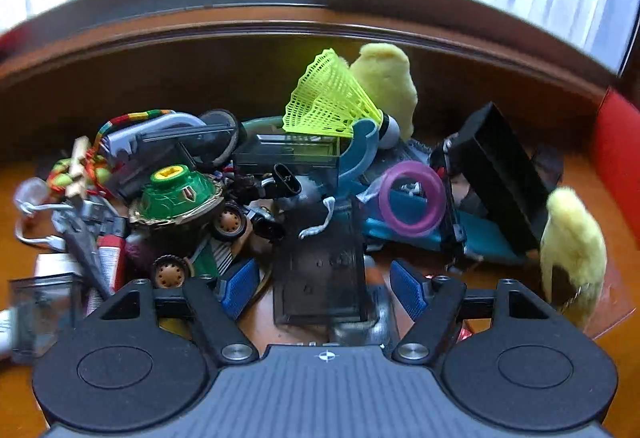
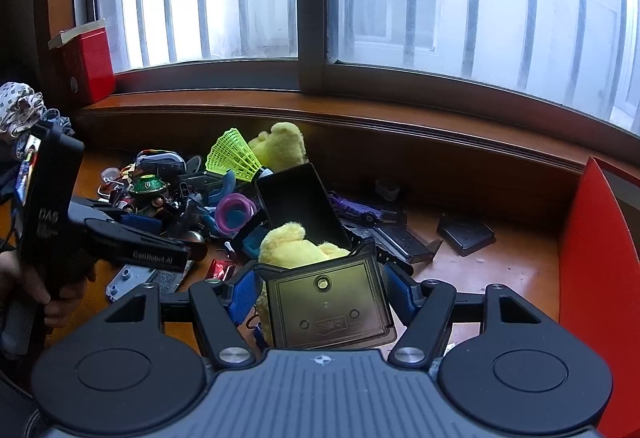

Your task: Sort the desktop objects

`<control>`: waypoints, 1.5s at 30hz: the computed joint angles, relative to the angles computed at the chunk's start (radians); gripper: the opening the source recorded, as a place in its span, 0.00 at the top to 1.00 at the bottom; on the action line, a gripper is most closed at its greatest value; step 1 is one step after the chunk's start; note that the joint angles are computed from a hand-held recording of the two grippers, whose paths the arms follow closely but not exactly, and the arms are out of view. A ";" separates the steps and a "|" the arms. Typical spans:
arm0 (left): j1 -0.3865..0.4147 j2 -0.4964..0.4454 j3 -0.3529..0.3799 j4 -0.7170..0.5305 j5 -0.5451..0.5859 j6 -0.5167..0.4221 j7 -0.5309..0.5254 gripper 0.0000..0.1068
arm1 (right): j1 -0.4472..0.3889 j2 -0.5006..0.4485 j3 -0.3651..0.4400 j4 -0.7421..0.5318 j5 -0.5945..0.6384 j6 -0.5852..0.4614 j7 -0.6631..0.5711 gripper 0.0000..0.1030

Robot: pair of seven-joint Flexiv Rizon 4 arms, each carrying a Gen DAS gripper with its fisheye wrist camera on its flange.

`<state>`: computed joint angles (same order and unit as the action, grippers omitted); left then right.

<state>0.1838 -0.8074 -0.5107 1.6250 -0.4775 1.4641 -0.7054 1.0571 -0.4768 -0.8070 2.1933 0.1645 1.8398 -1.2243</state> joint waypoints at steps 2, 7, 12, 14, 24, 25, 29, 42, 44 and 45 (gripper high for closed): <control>0.012 -0.007 -0.018 -0.009 -0.013 -0.013 -0.002 0.52 | -0.001 0.000 0.002 -0.001 -0.001 -0.003 0.000 0.34; 0.027 0.019 -0.033 0.029 -0.028 -0.016 0.006 0.57 | -0.001 -0.003 0.000 -0.004 -0.010 -0.008 0.001 0.34; 0.091 0.075 -0.097 0.096 -0.063 -0.047 0.056 0.57 | 0.008 -0.008 -0.014 -0.004 -0.008 -0.007 0.006 0.34; 0.126 0.092 -0.151 0.126 -0.088 -0.017 0.105 0.57 | 0.008 -0.008 -0.014 -0.005 -0.008 -0.006 0.007 0.34; 0.297 0.102 -0.389 0.243 -0.005 0.136 0.143 0.56 | -0.021 0.007 0.036 -0.007 -0.001 0.024 -0.024 0.34; 0.293 0.107 -0.379 0.244 0.006 0.136 0.130 0.56 | -0.021 0.009 0.039 -0.007 0.004 0.030 -0.030 0.34; 0.273 0.132 -0.327 0.248 0.044 0.124 0.065 0.56 | -0.022 0.019 0.054 -0.003 0.029 0.046 -0.058 0.34; 0.226 0.157 -0.265 0.255 0.146 0.102 -0.057 0.56 | 0.021 0.051 0.038 0.029 0.110 0.082 -0.131 0.34; 0.221 0.158 -0.269 0.256 0.151 0.105 -0.059 0.56 | 0.029 0.057 0.031 0.036 0.122 0.089 -0.146 0.34; 0.218 0.158 -0.271 0.257 0.154 0.106 -0.060 0.56 | 0.035 0.060 0.025 0.040 0.129 0.091 -0.153 0.34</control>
<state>0.4016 -0.6489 -0.7815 1.8822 -0.3236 1.5703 -0.7656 1.0920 -0.4171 -0.7819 2.2329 0.2936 1.9313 -1.3773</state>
